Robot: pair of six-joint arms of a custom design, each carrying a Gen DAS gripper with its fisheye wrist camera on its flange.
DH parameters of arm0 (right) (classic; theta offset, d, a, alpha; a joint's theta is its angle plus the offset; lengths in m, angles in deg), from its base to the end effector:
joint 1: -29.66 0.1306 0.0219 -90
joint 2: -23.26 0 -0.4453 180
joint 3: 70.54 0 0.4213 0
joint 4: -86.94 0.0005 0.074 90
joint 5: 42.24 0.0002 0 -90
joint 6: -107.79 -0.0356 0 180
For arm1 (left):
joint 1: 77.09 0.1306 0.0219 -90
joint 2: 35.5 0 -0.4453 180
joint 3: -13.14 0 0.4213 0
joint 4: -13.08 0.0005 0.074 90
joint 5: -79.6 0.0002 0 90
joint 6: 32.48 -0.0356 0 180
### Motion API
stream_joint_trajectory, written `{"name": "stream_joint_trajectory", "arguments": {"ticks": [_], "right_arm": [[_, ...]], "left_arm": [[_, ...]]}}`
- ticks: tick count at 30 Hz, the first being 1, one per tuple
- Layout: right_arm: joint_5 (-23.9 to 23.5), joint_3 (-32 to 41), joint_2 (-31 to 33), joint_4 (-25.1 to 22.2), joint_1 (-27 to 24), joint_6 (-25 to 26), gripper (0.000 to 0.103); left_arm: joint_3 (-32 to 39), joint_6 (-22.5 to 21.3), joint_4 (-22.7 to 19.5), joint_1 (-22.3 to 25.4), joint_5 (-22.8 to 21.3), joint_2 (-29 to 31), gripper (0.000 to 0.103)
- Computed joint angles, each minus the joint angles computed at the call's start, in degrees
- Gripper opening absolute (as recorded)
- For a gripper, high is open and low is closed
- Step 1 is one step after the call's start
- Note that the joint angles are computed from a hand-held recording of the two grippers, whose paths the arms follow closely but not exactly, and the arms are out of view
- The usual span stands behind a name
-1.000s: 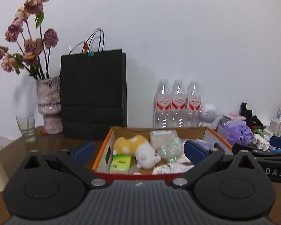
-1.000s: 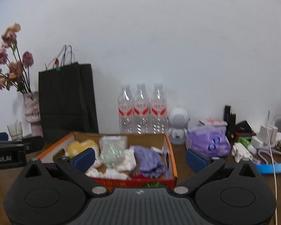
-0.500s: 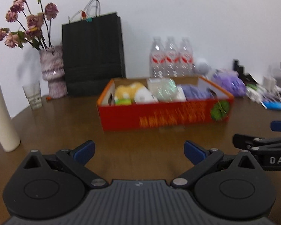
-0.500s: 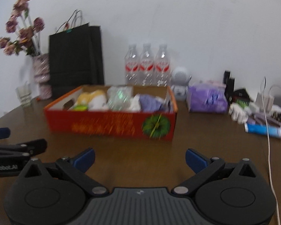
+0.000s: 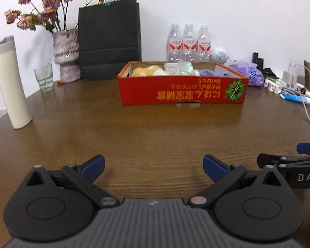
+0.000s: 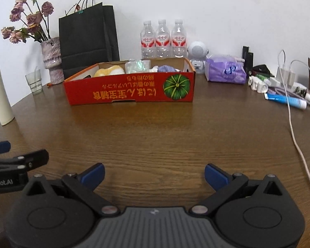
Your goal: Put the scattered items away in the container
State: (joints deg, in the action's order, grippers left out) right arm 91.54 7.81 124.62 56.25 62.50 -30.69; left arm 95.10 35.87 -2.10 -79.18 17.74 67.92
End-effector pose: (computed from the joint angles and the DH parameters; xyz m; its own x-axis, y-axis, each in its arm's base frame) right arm 0.4810 0.2805 0.3220 -0.4843 0.3308 -0.8099 0.4756 0.8766 0.0736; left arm 0.6008 -0.0392 0.3466 -0.4029 0.3402 -0.8496 0.6014 0.7982 0.0344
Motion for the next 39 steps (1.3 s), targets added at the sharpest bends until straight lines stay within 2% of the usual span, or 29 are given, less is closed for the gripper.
{"name": "stream_joint_trajectory", "arguments": {"ticks": [5,15,39], "right_arm": [[-0.7,0.8,0.8,-1.9,-0.3,-1.7,0.103],[-2.7,3.6,2.9,-5.3,-1.5,-0.4,0.103],[-2.7,4.2,3.3,-6.0,-1.8,-0.1,0.103]], "left_arm": [[1.2,-0.4,-3.3,-0.4,-1.2,1.0,0.103],[4.3,-1.4,-9.6,-1.4,-3.6,3.0,0.103],[4.3,-0.2,-9.2,-1.8,-4.8,3.1,0.103]]}}
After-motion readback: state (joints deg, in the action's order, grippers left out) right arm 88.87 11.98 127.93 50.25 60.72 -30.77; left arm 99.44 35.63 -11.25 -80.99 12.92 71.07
